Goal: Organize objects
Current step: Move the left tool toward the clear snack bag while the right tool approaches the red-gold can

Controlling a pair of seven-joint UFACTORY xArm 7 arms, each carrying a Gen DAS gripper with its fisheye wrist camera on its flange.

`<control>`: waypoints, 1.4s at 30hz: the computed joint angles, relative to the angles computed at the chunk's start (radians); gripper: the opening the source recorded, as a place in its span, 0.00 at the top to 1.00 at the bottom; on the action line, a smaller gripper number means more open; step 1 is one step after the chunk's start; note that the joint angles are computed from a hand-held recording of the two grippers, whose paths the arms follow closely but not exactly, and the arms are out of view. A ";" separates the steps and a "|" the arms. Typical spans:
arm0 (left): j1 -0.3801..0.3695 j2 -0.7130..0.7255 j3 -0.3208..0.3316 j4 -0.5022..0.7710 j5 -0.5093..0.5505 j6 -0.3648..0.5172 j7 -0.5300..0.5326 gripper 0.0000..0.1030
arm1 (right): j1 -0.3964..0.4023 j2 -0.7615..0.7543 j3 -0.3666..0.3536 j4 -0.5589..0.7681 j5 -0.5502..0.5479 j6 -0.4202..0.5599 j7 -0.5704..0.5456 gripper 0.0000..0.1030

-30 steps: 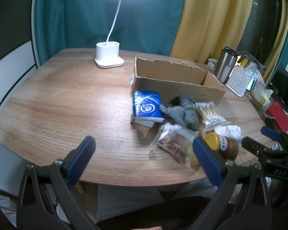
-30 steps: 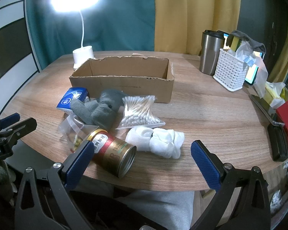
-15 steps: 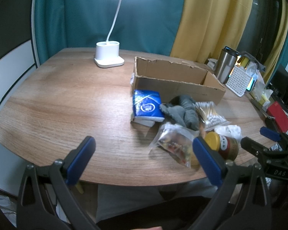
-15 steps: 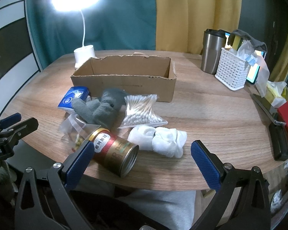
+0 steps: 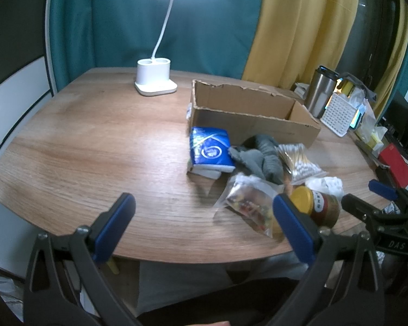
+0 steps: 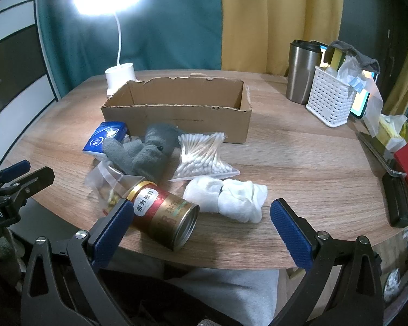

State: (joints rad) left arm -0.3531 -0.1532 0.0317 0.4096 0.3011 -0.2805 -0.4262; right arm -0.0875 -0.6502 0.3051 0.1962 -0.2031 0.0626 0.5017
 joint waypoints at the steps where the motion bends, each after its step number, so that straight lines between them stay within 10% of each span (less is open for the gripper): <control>1: -0.001 0.001 0.002 0.000 0.002 -0.001 -0.002 0.01 | -0.001 0.002 0.001 0.001 -0.001 -0.002 0.000 0.01; 28: -0.012 0.037 0.100 0.020 0.232 -0.025 -0.182 0.01 | 0.003 0.043 0.018 0.023 -0.014 0.007 0.017 0.01; 42: 0.141 0.092 0.033 0.039 0.391 -0.064 -0.314 0.01 | 0.086 0.176 -0.019 0.078 0.013 -0.023 -0.008 0.01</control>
